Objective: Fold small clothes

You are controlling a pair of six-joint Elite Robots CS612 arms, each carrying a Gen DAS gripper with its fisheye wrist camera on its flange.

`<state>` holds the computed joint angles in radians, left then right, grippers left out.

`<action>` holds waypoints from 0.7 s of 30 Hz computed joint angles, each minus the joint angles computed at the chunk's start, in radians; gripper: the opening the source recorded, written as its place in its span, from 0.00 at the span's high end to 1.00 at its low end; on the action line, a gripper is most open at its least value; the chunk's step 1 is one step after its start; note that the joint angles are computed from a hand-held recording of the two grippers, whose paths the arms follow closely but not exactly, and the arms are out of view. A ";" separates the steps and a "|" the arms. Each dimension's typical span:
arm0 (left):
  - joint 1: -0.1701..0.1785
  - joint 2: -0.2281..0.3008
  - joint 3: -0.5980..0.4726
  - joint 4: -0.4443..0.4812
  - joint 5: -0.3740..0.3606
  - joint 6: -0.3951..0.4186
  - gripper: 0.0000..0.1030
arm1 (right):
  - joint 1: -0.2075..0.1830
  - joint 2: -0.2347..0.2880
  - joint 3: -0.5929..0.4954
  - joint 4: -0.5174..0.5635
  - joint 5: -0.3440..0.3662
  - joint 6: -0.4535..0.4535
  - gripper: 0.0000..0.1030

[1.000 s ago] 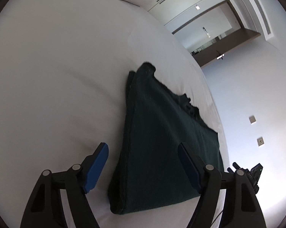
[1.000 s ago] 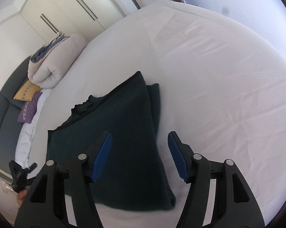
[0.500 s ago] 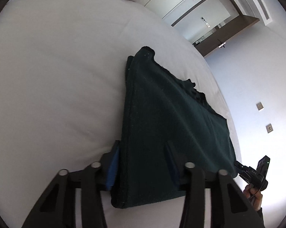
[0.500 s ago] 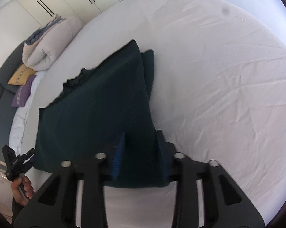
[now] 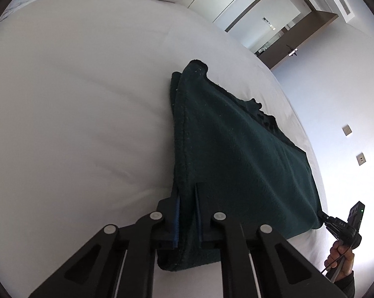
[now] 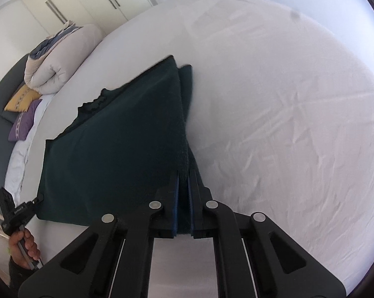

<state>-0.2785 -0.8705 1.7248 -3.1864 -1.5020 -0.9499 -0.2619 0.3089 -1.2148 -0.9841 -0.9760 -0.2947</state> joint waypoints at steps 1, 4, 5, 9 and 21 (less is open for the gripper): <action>0.000 -0.001 0.003 -0.001 0.000 0.002 0.91 | -0.001 0.001 0.003 0.002 0.007 0.006 0.95; 0.000 -0.005 0.013 -0.010 -0.003 0.006 0.91 | -0.007 0.008 -0.009 0.016 0.019 0.007 0.95; 0.000 -0.006 0.016 -0.012 -0.003 0.008 0.91 | -0.010 0.011 -0.015 0.020 0.022 0.006 0.95; -0.002 -0.008 0.022 -0.017 0.003 0.017 0.91 | -0.019 0.022 -0.030 0.043 0.031 0.009 0.95; -0.004 -0.012 0.048 -0.063 -0.003 0.005 0.92 | -0.021 0.028 -0.037 0.050 0.025 0.016 0.95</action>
